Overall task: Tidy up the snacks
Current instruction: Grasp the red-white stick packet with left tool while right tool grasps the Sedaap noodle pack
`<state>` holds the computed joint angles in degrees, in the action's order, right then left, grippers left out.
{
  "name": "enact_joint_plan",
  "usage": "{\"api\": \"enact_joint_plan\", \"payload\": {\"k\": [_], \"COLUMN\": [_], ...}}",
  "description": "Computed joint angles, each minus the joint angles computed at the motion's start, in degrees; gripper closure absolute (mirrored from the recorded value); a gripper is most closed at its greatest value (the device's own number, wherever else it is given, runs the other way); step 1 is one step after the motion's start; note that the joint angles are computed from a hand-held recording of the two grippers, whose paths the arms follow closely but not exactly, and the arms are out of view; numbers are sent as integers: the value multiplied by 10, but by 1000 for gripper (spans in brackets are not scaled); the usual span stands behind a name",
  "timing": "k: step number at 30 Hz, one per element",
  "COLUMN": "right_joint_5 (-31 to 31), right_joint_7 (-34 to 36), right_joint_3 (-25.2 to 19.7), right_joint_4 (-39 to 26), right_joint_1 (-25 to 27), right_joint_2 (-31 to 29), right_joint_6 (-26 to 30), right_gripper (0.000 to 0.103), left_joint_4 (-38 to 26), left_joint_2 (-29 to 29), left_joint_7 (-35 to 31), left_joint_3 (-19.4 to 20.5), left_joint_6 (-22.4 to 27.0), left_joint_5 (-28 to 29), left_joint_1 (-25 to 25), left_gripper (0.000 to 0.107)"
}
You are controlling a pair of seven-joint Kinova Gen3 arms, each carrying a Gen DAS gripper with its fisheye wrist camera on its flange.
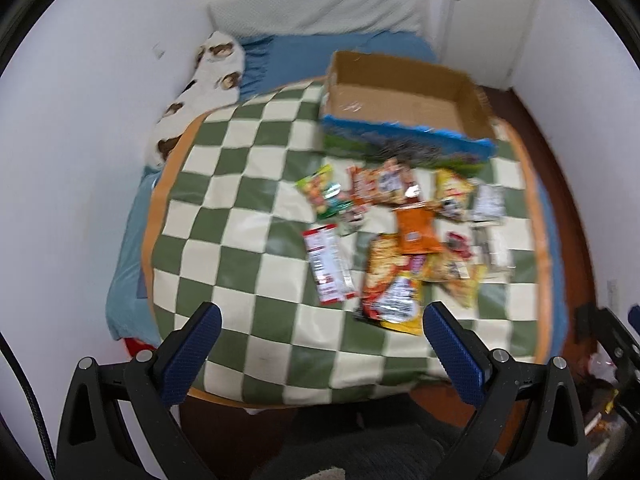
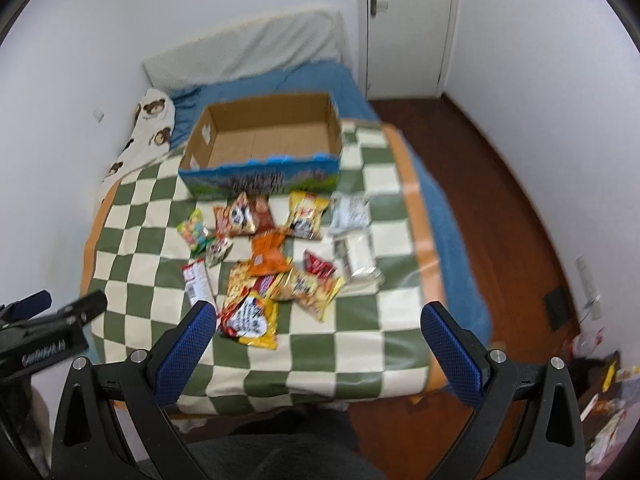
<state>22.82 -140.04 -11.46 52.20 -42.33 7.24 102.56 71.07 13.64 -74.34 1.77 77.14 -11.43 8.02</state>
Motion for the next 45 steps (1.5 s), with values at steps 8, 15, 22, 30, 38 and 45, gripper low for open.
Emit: {"api": "enact_joint_plan", "payload": {"k": [8, 15, 22, 30, 38, 45], "right_joint_5": [-183, -294, -320, -308, -285, -266], "right_joint_7": [26, 76, 66, 45, 17, 4], "right_joint_3": [17, 27, 32, 43, 54, 64], "right_joint_4": [183, 226, 165, 121, 27, -44], "right_joint_1": [133, 155, 131, 108, 75, 45], "right_joint_2": [24, 138, 241, 290, 371, 430], "right_joint_6": [-180, -290, -300, -281, -234, -178], "right_gripper": [1, 4, 5, 5, 5, 14], "left_joint_4": [10, -68, -191, -199, -125, -102], "left_joint_2": [117, 241, 370, 397, 352, 343], "left_joint_7": [-29, -39, -24, -61, -116, -116], "left_joint_3": [-21, -22, 1, -10, -18, -14], "left_joint_6": [-20, 17, 79, 43, 8, -8], "left_joint_5": [-19, 68, 176, 139, 90, 108], "left_joint_1": [-18, -85, -149, -110, -82, -88], "left_gripper": [5, 5, 10, 42, 52, 52]}}
